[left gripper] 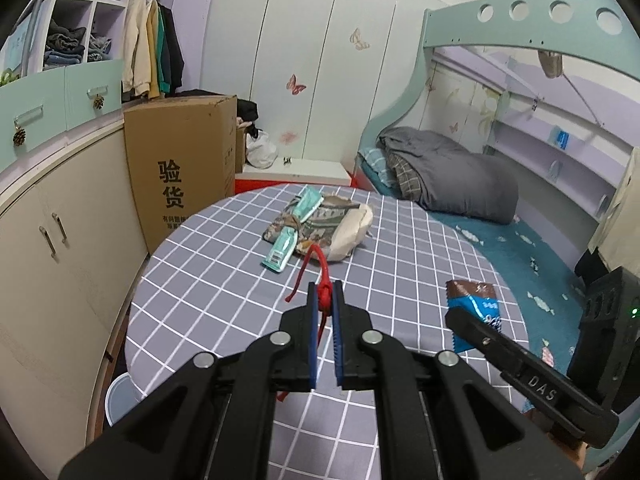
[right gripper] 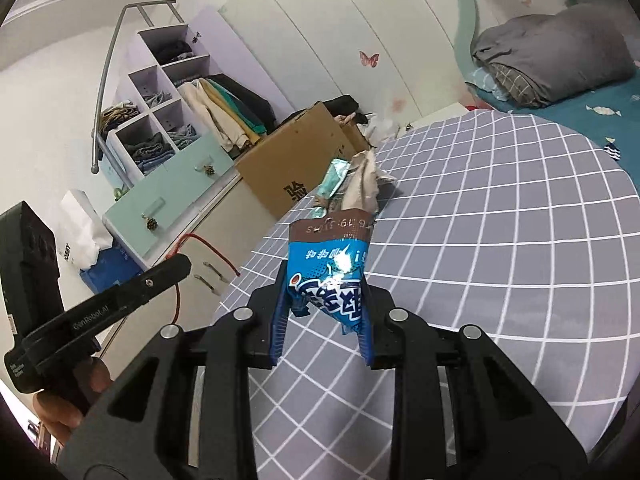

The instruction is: Collect trash

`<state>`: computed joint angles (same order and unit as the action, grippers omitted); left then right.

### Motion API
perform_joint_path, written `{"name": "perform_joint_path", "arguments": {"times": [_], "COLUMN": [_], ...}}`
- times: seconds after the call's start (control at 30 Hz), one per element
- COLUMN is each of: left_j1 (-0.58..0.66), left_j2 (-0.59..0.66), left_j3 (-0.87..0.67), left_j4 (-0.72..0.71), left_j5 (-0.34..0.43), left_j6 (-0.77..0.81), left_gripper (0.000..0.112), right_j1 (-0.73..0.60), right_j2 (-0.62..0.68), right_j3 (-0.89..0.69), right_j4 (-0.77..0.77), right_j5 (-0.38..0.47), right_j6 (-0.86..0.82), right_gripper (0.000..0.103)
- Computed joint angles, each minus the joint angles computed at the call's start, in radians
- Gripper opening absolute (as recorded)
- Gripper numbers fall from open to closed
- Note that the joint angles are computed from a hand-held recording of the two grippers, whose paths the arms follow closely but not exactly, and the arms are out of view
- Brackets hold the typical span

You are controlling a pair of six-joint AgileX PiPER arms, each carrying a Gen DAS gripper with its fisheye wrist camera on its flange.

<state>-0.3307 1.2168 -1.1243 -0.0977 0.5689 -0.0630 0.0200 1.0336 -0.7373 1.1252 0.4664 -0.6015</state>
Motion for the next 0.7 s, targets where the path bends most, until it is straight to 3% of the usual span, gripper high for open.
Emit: {"name": "perform_joint_path", "arguments": {"times": [0.2,0.33,0.5,0.7], "left_j1": [0.185,0.394,0.681,0.988], "left_j2": [-0.037,-0.053,-0.020,0.126], "left_j3": [0.021,0.036,0.036,-0.005], "left_j4": [-0.279,-0.507,-0.716,-0.808], "left_j5": [0.036,0.104,0.214,0.316], "left_j6": [0.286,0.531,0.779,0.971], "left_gripper": [0.006,0.006,0.006,0.006], "right_j1": [0.212,0.376,0.572,0.716], "right_j2": [0.060,0.155,0.373,0.681], "right_j3": [-0.091,-0.207,-0.447,-0.781], "right_j4": [-0.248,-0.487,-0.716,-0.687], "right_j5": [-0.118,-0.170,-0.153,-0.056], "right_j6": [0.258,0.493,0.709,0.693], "right_gripper": [0.029,0.029,0.029,0.029]}}
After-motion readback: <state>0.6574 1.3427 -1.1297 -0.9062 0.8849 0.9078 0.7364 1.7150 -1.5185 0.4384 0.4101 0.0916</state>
